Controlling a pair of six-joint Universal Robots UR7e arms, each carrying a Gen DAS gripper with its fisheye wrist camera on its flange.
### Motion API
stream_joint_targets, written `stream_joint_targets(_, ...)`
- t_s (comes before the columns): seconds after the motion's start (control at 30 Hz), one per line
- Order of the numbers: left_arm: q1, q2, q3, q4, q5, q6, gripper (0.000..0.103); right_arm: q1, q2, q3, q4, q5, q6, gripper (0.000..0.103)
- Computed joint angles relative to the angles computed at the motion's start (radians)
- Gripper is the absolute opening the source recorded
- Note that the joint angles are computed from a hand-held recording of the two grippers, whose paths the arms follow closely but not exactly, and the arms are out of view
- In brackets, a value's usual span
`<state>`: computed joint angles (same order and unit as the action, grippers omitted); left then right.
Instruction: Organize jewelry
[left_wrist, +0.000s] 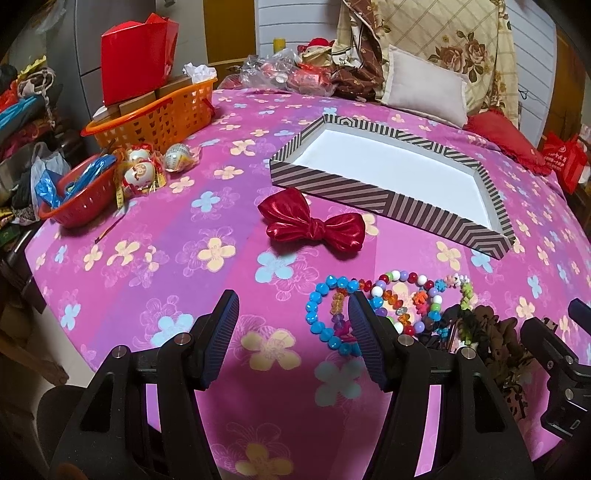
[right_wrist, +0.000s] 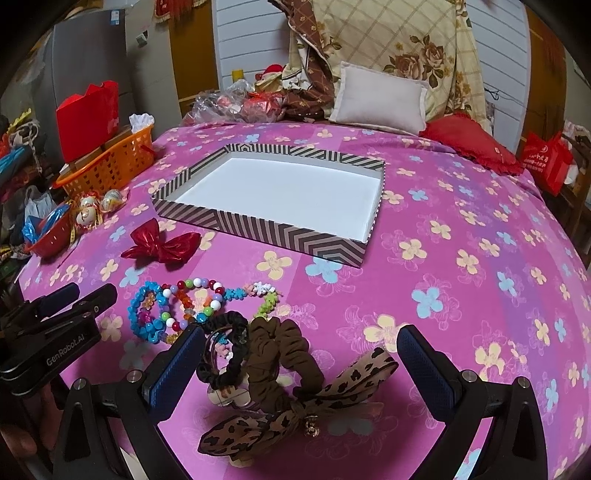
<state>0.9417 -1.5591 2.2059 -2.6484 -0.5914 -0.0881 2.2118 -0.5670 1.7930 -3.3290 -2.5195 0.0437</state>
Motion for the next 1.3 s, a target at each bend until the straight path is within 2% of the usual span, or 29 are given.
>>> stream_joint_targets(0.23, 0.001, -0.002, -0.005, 0.016, -0.002, -0.008, 0.062, -0.002, 0.011, -0.002, -0.042, -0.006, -0.039, 0.103)
stream_joint_targets(0.43, 0.010, 0.007, -0.021, 0.030, -0.002, -0.013, 0.062, -0.007, -0.007, 0.001, 0.015, 0.020, 0.018, 0.103)
stream_joint_targets(0.6, 0.035, 0.026, -0.054, 0.054, -0.013, -0.021, 0.062, -0.015, -0.012, 0.003, 0.028, 0.024, 0.020, 0.103)
stream_joint_targets(0.8, 0.086, 0.056, -0.129, 0.095, -0.062, -0.026, 0.062, -0.030, -0.035, 0.026, 0.023, 0.010, 0.026, 0.103)
stream_joint_targets(1.0, 0.143, 0.108, -0.246, 0.195, -0.136, -0.076, 0.064, -0.047, -0.100, 0.087, 0.021, 0.020, 0.013, 0.103)
stream_joint_targets(1.03, 0.151, 0.121, -0.267, 0.208, -0.145, -0.086, 0.065, -0.050, -0.111, 0.100, 0.022, 0.020, 0.011, 0.103)
stream_joint_targets(1.1, 0.164, 0.141, -0.298, 0.227, -0.165, -0.099, 0.075, -0.057, -0.141, 0.134, 0.034, 0.022, 0.021, 0.103)
stream_joint_targets(1.3, 0.196, 0.202, -0.377, 0.268, -0.181, -0.153, 0.076, -0.068, -0.206, 0.228, 0.063, 0.066, 0.048, 0.103)
